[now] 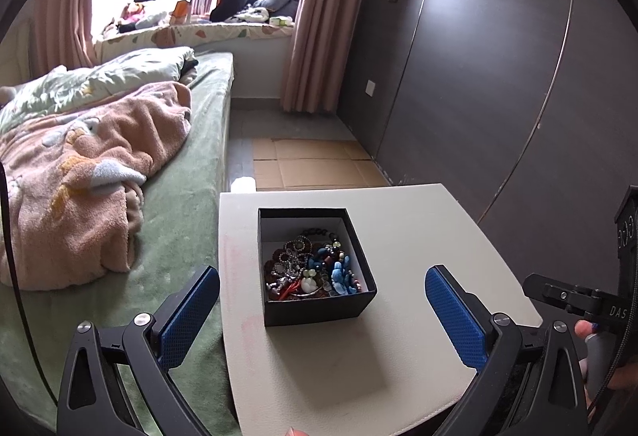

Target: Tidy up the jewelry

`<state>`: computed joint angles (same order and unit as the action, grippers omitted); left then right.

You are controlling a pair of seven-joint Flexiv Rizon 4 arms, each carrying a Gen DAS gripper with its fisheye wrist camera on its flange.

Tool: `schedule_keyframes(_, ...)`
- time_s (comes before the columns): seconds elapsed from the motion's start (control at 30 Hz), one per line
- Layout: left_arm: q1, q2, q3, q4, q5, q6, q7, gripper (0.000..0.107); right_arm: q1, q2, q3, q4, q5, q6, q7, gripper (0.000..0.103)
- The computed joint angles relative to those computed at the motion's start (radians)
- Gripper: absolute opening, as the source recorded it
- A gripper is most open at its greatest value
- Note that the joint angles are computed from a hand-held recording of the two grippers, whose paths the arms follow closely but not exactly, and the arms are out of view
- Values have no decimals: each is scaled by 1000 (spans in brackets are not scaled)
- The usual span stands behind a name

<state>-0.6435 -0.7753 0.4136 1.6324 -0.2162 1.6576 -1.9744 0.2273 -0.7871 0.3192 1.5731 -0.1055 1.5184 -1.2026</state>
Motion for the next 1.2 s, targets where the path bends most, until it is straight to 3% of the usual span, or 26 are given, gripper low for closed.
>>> schedule_keyframes(0.4,-24,-12,43,-33,50,-67,-41,103,5,3,-3,-3,1,-11,-18,103)
schedule_keyframes(1.2,-32,-6,82,-48,164,-73,-168,103,19,9,-14,1,5,-20,-23,103)
